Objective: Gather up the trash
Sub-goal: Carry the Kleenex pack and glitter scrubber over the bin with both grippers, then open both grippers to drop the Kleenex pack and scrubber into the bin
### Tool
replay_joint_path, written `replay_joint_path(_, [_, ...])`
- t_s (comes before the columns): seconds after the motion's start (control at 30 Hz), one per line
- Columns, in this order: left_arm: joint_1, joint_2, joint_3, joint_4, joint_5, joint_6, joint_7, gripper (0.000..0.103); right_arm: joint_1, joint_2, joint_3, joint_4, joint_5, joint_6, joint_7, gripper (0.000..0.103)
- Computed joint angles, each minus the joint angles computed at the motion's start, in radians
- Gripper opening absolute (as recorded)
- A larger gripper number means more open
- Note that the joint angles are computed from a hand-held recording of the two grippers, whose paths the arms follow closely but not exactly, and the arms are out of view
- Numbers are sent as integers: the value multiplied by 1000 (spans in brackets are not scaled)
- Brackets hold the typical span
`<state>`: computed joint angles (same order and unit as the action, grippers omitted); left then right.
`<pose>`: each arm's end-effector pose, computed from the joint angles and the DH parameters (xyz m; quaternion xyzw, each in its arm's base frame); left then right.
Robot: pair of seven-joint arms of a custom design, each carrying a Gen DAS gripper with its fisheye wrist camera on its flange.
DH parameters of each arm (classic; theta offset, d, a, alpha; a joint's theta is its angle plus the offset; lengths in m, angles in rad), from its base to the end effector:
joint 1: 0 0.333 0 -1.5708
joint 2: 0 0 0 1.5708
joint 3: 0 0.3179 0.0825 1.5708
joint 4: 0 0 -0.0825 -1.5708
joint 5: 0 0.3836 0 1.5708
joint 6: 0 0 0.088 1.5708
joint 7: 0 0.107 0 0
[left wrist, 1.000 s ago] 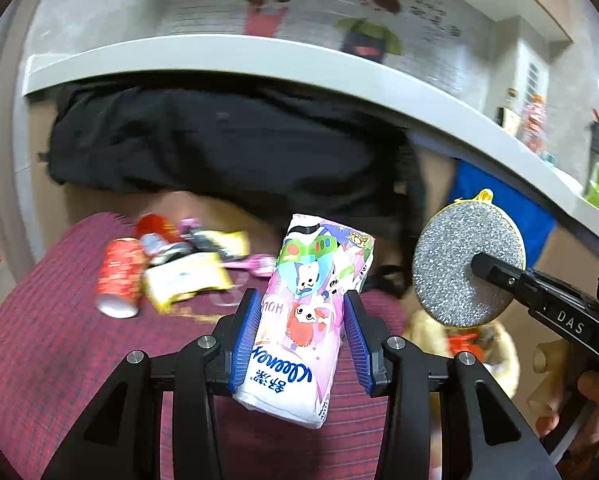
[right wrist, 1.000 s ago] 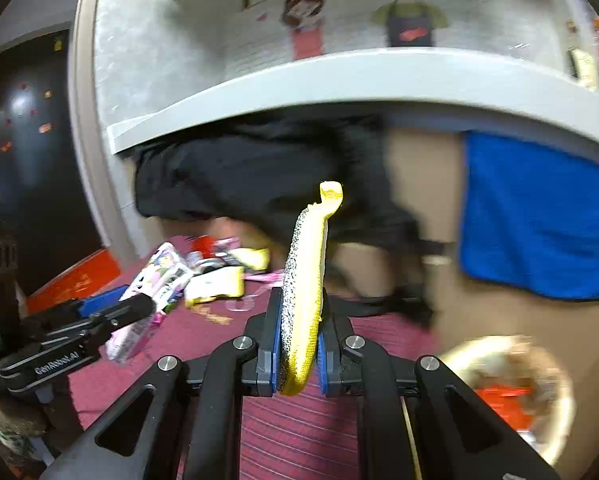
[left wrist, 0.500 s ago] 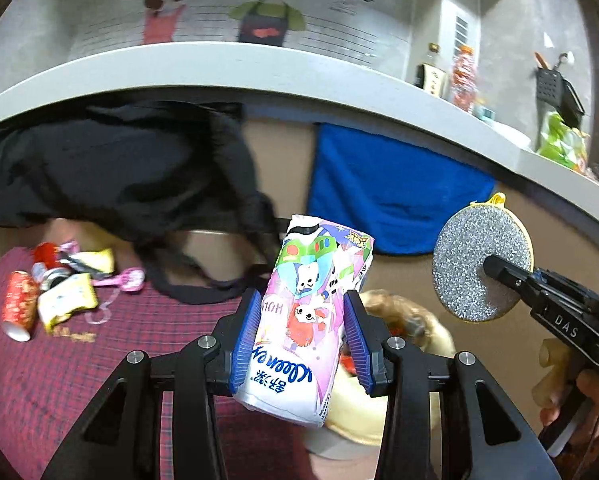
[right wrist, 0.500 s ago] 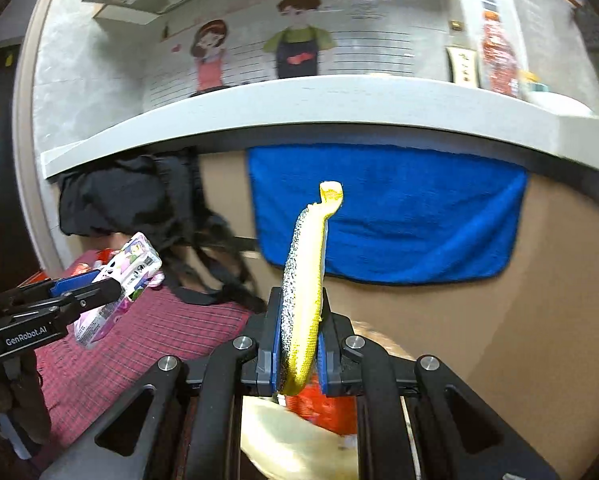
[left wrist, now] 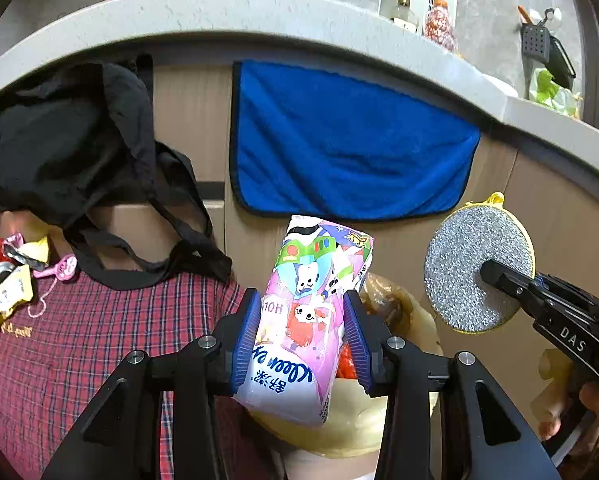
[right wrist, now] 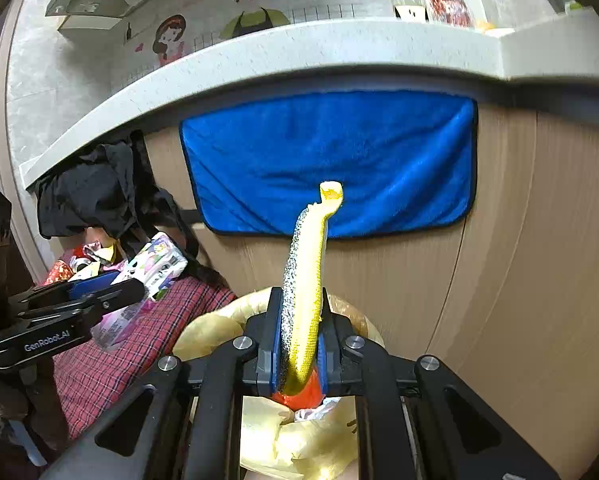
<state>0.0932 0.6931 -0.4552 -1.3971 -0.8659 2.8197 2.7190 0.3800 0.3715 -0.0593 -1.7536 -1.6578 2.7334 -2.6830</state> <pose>0.7540 -0.1462 0.3961 -0.4237 0.7612 -0.4681 0.1478 0.6255 0.2522 0.3942 -0.5159 0.6754 -0.3769 0.3683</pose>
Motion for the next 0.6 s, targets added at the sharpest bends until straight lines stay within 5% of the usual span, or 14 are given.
replay_joint_path(0.47, [-80,135,66,163,187,-87,-214,43,-22,67,-25,33,20,80,24,13])
replay_joint_path(0.57, [-63,195,47,271,199,-228,-249,50,-17,77,-35,43,-38,92,86,17])
replay_joint_path(0.6, [-69,225,59,332,215,-299,-287,54,-21,82,-33,47,-38,94,87,27])
